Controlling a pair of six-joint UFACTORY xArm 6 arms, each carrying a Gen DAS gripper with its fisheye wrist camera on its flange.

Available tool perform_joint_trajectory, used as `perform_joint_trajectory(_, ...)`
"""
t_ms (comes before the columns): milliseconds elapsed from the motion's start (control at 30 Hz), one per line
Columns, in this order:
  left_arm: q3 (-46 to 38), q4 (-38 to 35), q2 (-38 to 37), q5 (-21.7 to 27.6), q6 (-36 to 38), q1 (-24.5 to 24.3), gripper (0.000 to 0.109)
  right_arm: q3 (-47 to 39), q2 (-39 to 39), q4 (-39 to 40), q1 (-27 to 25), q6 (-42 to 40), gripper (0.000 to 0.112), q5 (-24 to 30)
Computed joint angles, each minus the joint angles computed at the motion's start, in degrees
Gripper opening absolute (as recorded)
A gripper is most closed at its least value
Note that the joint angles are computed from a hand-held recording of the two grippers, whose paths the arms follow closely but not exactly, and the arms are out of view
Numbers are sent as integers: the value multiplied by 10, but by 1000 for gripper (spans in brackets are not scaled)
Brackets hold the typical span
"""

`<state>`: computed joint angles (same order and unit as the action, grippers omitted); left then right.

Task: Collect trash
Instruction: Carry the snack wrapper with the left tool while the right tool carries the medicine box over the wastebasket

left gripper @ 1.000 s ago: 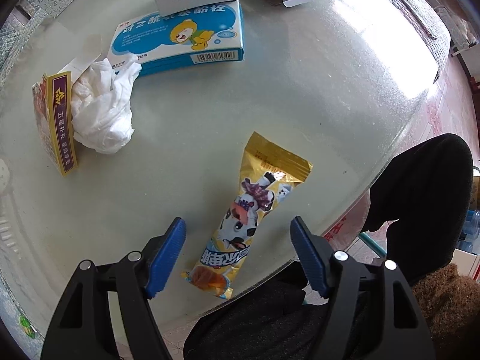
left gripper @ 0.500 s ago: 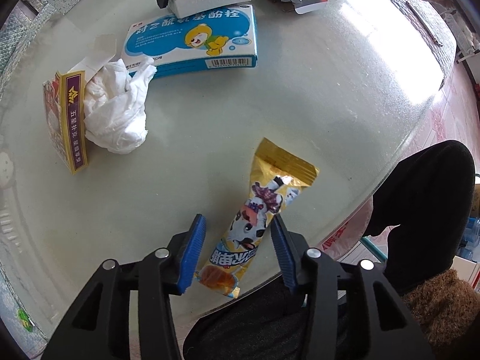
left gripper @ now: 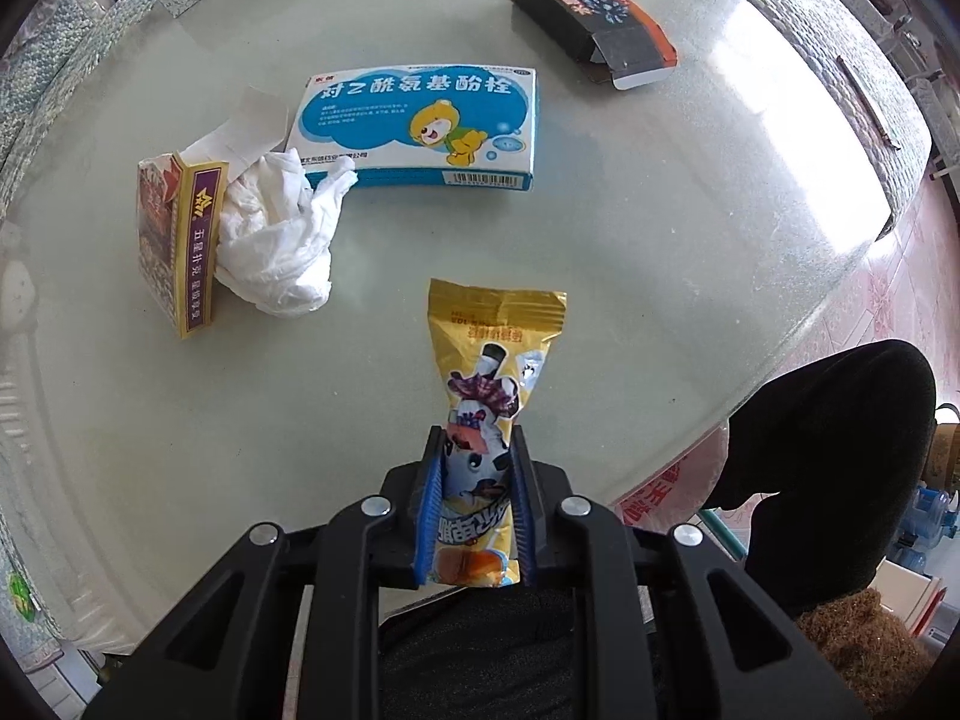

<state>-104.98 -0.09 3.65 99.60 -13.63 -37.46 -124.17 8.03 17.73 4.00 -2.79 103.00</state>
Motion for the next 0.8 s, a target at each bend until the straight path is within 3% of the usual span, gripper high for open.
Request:
perform_joint_trajectory(333,-85,14,-9,50,-48,-3,21,104,-127,-32,16,-76,66,-17)
perform_joint_trajectory(600,-105,52,-28,76,-95,-69,21,196,-230,-43,0,-118,66,-13)
perform_joint_trajectory(800,-75,66,-50,57,-132,-119,21,293,-323,-47,-13,-147,66,-26)
